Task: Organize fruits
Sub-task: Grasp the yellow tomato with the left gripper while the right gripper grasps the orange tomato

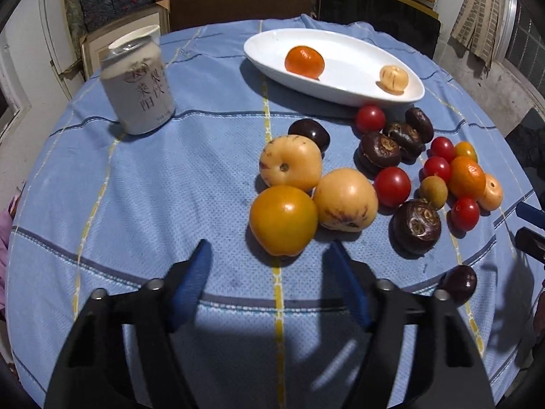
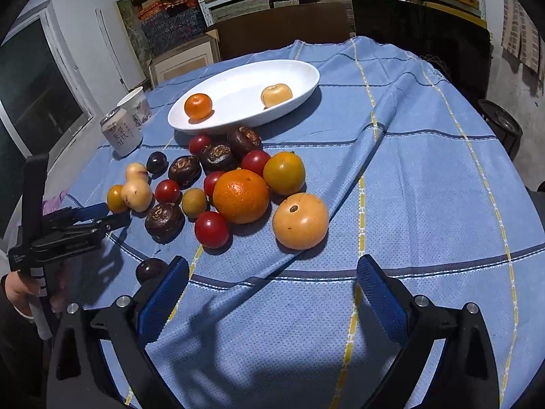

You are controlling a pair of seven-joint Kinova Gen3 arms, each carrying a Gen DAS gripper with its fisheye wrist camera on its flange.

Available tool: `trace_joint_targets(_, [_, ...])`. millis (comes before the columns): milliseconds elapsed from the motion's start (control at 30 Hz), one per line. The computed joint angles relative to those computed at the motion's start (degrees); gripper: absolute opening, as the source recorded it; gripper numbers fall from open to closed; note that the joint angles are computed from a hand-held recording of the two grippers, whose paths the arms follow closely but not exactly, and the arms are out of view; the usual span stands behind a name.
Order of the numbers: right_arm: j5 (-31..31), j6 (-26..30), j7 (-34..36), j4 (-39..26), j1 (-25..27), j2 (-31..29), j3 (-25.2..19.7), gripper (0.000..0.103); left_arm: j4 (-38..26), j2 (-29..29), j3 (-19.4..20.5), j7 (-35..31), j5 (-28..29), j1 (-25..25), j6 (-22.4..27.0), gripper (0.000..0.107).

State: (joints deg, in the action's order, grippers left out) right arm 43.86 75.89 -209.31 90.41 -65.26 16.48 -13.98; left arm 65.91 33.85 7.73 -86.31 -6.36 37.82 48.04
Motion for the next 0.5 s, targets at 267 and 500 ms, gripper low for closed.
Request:
trace_joint_targets(267, [-0.5, 1.8, 3.5, -0.6, 1.0, 1.0, 0.8, 0.1, -3.1, 2.0, 1.1, -2.7, 1.5, -0.5, -0.3, 0.038])
trace_joint_targets(500, [-4.7, 3.0, 12.5, -3.5, 4.5, 3.2, 1.7, 0.075, -2.2, 1.9, 0.3, -2.1, 2.4, -0.2, -2.0, 0.038])
